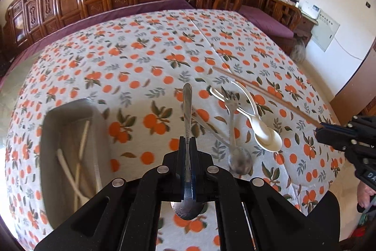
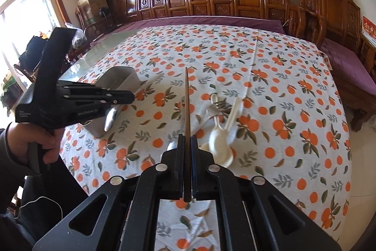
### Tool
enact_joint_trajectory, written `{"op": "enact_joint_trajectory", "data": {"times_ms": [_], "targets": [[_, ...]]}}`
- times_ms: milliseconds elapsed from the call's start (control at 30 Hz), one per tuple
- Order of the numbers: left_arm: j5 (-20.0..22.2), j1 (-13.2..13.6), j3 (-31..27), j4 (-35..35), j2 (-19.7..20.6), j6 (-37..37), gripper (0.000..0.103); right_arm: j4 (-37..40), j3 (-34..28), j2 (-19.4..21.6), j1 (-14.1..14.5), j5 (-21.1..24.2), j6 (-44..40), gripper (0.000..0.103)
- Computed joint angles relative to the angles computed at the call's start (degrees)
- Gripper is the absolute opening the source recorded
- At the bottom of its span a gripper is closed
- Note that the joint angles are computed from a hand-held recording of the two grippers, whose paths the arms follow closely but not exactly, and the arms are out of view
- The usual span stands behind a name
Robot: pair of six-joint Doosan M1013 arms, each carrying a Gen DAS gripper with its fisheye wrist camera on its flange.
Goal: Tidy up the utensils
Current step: 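Lower the metal spoon into the grey tray and open the left tool while the right carries the chopstick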
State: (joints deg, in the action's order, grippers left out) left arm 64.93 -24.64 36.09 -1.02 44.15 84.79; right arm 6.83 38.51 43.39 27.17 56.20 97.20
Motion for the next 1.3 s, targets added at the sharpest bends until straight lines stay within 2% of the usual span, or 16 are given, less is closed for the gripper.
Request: {"op": "enact_joint_trajectory", "data": {"times_ms": [200, 467, 800, 1300], "targets": [[-3.26, 1.62, 4.54, 0.27, -3.28, 0.21, 0.002, -0.94, -2.56, 1.37, 1.20, 0.74, 1.94, 0.006], [-4.90, 4.18, 8.40, 1.81, -5.30, -1.17, 0.002, -0.86, -5.57, 3.15, 2.61, 1.49, 3.58, 0.006], [-1.06, 6.63, 8.01, 3.53, -3.13, -4.48, 0.002, 0.04, -8.87, 5.15, 3.68, 2.97, 4.05, 0.006], [3.13, 7.00, 6.57, 4.72, -0.94, -5.88, 0.003, 0.06, -12.58, 6.81, 5.02, 5.01, 3.69, 0.006]]}}
